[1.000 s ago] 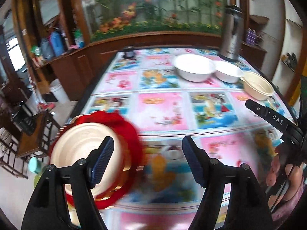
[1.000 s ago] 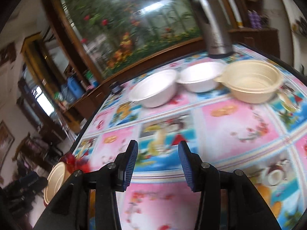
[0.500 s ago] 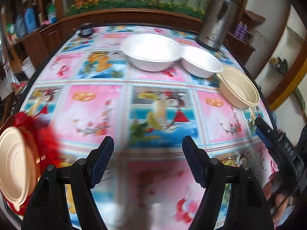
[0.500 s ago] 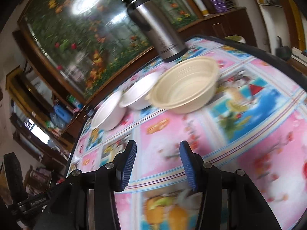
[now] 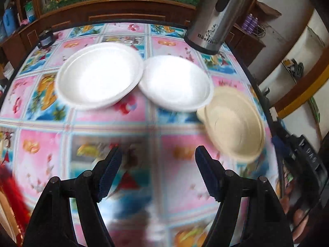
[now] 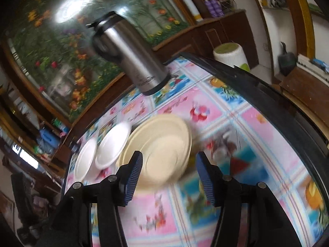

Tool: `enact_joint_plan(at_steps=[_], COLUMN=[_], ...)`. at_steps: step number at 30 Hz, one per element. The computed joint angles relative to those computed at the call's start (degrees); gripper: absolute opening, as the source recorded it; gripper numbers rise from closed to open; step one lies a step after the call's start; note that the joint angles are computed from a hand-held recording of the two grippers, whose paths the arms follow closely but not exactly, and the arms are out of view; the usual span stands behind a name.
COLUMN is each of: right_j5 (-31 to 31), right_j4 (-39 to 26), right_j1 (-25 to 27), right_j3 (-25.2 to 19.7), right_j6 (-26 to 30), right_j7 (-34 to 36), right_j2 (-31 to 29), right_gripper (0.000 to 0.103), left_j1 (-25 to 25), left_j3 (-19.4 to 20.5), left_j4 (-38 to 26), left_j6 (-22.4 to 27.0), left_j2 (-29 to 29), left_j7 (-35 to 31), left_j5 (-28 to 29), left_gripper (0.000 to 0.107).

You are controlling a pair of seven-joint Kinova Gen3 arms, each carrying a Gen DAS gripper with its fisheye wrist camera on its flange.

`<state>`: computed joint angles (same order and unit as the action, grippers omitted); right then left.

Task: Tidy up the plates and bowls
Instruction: 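Move both tools toward the small beige bowl beside the white bowls, then close both tools on the rim of the small beige bowl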

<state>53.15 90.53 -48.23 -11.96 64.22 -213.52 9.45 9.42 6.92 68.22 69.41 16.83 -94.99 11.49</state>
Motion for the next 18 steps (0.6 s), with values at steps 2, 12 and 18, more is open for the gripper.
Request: enact_joint_plan(at_steps=[2, 12, 18], right_j5=[-1.3, -0.1, -2.0], right_j4=[1.6, 12.9, 13.3], right_j1=[1.5, 9.2, 11.2], right_j3=[1.9, 1.3, 1.1], right_j6=[-4.1, -22.8, -26.5], right_j7=[-1.3, -10.8, -10.5], right_j2=[-0.5, -5.0, -4.1], right_gripper=[0.057, 0.057, 0.057], left_j1=[0.9, -0.3, -1.4], left_j3=[0.0, 1.7, 3.0], left_j4=[-3.2, -6.1, -3.5], left_j6=[2.1, 2.9, -0.2], left_j2=[2.8, 7.8, 7.9], left_j7=[2.7, 6.7, 5.8], left_j5=[-0.2, 7.1, 11.0], left_gripper=[0.073, 0.073, 0.073])
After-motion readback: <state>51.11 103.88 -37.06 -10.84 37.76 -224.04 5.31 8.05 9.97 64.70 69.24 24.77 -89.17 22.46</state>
